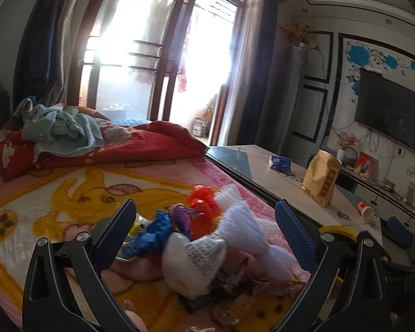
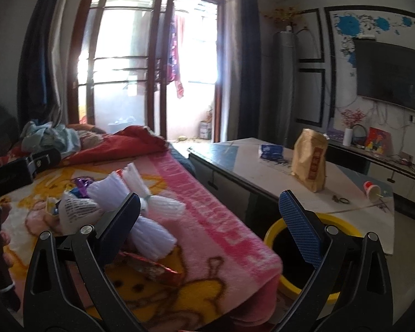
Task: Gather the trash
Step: 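Close the left gripper on the yellow snack bag while the right gripper grasps the white foam net bundle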
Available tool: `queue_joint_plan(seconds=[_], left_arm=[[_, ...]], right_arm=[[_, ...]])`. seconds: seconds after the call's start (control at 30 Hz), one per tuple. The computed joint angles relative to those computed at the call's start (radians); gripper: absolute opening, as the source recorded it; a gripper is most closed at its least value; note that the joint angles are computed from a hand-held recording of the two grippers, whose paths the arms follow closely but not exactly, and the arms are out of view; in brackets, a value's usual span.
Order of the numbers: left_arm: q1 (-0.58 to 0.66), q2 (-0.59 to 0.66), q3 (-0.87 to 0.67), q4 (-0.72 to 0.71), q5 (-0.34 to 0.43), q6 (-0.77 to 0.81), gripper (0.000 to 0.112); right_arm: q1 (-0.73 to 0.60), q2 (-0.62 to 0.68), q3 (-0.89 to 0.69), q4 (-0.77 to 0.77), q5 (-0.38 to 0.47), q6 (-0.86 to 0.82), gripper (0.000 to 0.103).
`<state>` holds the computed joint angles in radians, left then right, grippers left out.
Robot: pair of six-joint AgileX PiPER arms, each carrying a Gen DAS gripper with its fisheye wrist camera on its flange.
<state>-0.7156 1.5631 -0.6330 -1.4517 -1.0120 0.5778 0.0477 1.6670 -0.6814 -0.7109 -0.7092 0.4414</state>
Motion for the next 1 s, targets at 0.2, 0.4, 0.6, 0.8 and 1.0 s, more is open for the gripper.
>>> queue_joint_plan(seconds=[0.2, 0.4, 0.6, 0.8, 1.0], left_arm=[[0.056, -0.045, 0.037, -0.008, 0.014, -0.004, 0.097], [0.109, -0.088, 0.073, -0.020, 0.030, -0.005, 0.097], [0.178, -0.119, 0.088, -0.046, 0.064, 0.021, 0.097], [0.340, -0.146, 0.107, -0.061, 0.227, 0.055, 0.097], [0.564, -0.122, 0.149, 0.145, 0.473, -0.080, 0.097]], right_arm=[[0.077, 0.019, -0.044, -0.040, 0.039, 0.026, 0.092], [0.154, 0.046, -0.089, -0.056, 0.074, 0.049, 0.092], [0.215, 0.089, -0.175, -0.142, 0.136, 0.134, 0.092], [0.261, 0.143, -0.276, -0.265, 0.248, 0.230, 0.092], [0.267, 0.208, -0.368, -0.566, 0.314, 0.483, 0.089]])
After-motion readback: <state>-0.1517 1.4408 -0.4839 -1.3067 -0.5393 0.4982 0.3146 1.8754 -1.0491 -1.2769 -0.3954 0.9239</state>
